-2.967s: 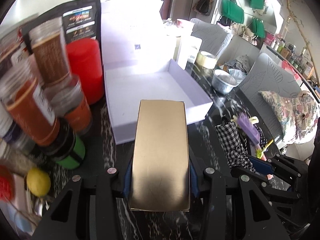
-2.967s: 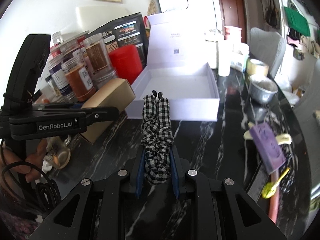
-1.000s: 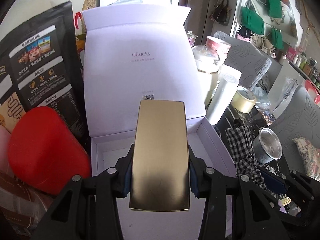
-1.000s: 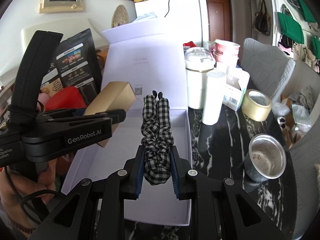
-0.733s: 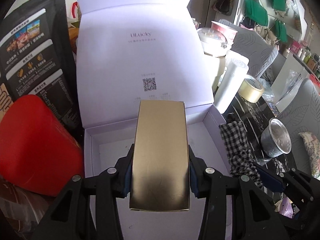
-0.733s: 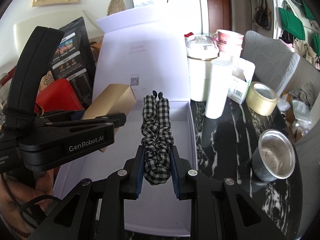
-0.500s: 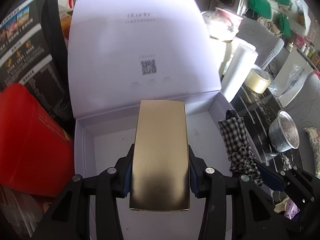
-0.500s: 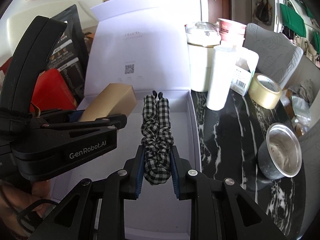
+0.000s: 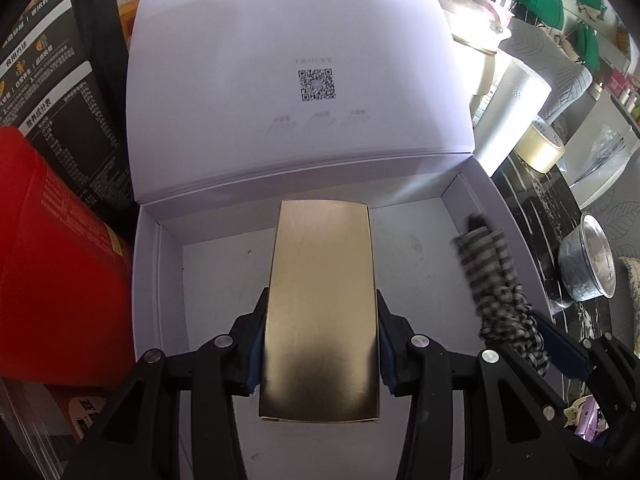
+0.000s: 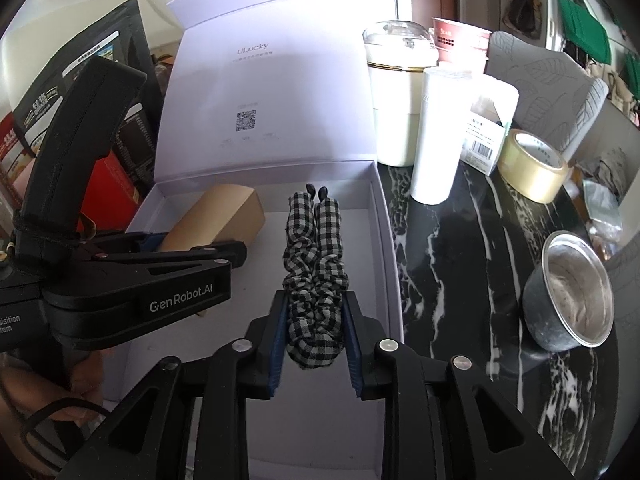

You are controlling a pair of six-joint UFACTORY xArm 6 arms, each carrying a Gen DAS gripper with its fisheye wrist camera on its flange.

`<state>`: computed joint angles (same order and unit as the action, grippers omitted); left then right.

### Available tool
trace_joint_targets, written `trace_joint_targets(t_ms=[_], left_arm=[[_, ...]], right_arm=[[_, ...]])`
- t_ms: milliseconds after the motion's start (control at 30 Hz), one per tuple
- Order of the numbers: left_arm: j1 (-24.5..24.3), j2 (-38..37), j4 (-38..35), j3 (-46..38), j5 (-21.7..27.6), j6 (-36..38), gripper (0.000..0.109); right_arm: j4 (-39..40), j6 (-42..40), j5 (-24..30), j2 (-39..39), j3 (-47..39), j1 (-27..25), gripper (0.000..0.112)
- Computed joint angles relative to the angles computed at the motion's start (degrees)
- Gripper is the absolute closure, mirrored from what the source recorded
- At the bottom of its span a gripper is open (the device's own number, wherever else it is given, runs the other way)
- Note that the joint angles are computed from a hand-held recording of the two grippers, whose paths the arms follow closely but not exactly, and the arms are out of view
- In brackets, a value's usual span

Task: Organize rigid objects
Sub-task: 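Lower both items into the white box and open both grippers, then withdraw both tools from the white box back over the table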

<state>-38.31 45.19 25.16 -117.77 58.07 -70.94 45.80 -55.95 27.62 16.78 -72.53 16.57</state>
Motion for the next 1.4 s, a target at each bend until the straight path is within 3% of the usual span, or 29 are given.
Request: trace_joint_targets(t_ms=[200,300,333,733,1067,1400], left_arm=[[-0.06,2.74,-0.4,-5.14,3.39,1.18,0.06],[-0.67,3.73,1.25,-7.78,5.41,1.1,0.037],[-1.01,4.08,2.33,-8.97,6.72,0.97,0.034],[-2.4,3.41,5.05,-11.18,7.79,0.81,0.034],[-4.66,-2.86,8.22,-3.83,5.5,-0.85,0.034],[-6.66,-0.13,8.54,-9.84,5.7,2.9,0.034]], right_arm=[[-0.43,0.9,-0.55,-0.37,0.13,-0.15,0.068],[-0.96,1.39,-0.84,-0.82,0.56,-0.27,0.068],[-1.37,1.84,-0.93,-1.02,0.75,-0.31,0.068],[-2.2,3.96,-1.8,-4.17,2.8,-0.9,0.068],[-1.25,3.55,-2.38,-8.56,5.72,-1.9,0.068],[-1.64,3.95,-4.84,-13.49,9.63,-3.66,0.068]])
